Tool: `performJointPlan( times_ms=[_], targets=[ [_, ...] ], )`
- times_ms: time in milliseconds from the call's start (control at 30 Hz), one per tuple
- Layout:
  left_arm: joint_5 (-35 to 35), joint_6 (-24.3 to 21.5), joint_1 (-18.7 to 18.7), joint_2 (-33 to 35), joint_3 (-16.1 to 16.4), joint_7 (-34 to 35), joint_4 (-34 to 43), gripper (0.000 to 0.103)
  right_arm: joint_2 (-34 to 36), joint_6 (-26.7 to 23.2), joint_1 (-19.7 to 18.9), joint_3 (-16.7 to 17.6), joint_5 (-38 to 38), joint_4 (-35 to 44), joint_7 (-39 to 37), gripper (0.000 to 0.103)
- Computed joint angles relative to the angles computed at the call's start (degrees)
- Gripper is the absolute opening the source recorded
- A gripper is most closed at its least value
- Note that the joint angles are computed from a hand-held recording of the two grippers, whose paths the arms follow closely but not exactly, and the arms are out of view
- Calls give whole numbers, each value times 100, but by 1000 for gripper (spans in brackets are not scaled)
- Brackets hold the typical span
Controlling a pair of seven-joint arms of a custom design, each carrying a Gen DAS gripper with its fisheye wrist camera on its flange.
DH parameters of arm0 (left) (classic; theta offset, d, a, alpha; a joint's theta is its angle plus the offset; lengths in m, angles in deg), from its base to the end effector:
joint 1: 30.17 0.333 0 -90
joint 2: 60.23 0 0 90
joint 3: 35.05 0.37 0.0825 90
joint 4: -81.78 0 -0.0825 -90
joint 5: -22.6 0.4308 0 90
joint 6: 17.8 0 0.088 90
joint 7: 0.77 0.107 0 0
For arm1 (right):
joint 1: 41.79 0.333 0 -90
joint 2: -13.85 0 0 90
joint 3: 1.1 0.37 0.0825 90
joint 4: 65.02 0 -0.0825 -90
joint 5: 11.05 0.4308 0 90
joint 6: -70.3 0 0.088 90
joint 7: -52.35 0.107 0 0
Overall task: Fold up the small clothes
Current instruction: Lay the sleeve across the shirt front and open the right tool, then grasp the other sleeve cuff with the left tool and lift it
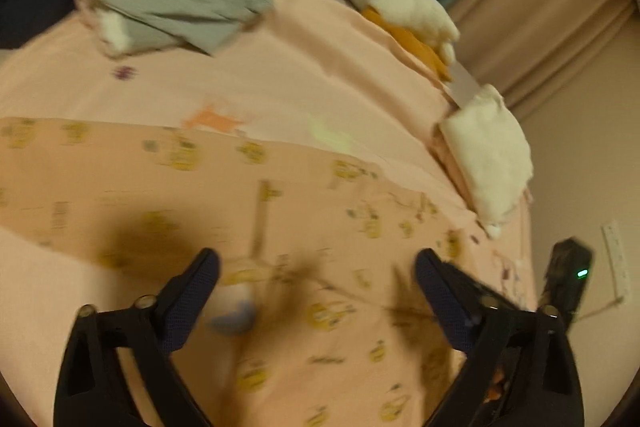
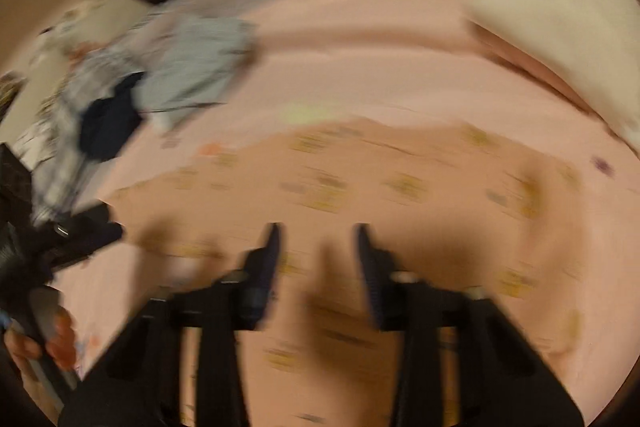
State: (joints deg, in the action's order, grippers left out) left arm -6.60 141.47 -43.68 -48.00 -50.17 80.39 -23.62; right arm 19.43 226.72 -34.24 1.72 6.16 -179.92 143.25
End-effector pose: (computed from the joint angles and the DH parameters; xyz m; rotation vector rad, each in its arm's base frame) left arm 0.6421 -0.3089 0.5276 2.1089 -1.9208 1.2155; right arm 0.6557 0.1076 0.5094 -1.7109 1.8416 -0.3050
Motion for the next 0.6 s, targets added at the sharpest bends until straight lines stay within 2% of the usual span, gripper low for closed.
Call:
performJointPlan(
  times_ms=[67, 100, 167, 233, 300, 400, 500, 533, 600],
  targets=[
    [-227, -138, 38, 269, -130, 214, 281, 73, -79, 109, -27, -163, -408, -221, 457, 18],
    [-272, -217, 33, 423, -168, 275, 434, 69, -123, 161, -49, -240, -657, -336, 703, 18],
    [-248, -275, -21, 653, -177, 266, 649, 53, -157, 197, -112, -350, -1044, -463, 1145, 17],
    [-105, -329, -112, 836, -115, 132, 797, 49, -168, 166, -211, -404, -1145, -544, 1388, 13],
    [304, -473, -301, 971, 102, -337, 886, 49, -194, 256, -328, -400, -911, -683, 1319, 3],
    [441, -477, -251, 1018, 106, -492, 793, 31, -279, 382, -444, -402, -551, -821, 1187, 0],
    [-189, -468, 147, 895, -259, -37, 618, 29, -317, 394, -493, -361, 69, -858, 1004, 0],
    [-501, -463, 289, 818, -384, 180, 535, 30, -364, 398, -484, -356, 151, -894, 1004, 3],
    [-660, -355, 316, 512, -315, 256, 218, 41, -502, 468, -418, -351, 32, -989, 1119, 12]
  ],
)
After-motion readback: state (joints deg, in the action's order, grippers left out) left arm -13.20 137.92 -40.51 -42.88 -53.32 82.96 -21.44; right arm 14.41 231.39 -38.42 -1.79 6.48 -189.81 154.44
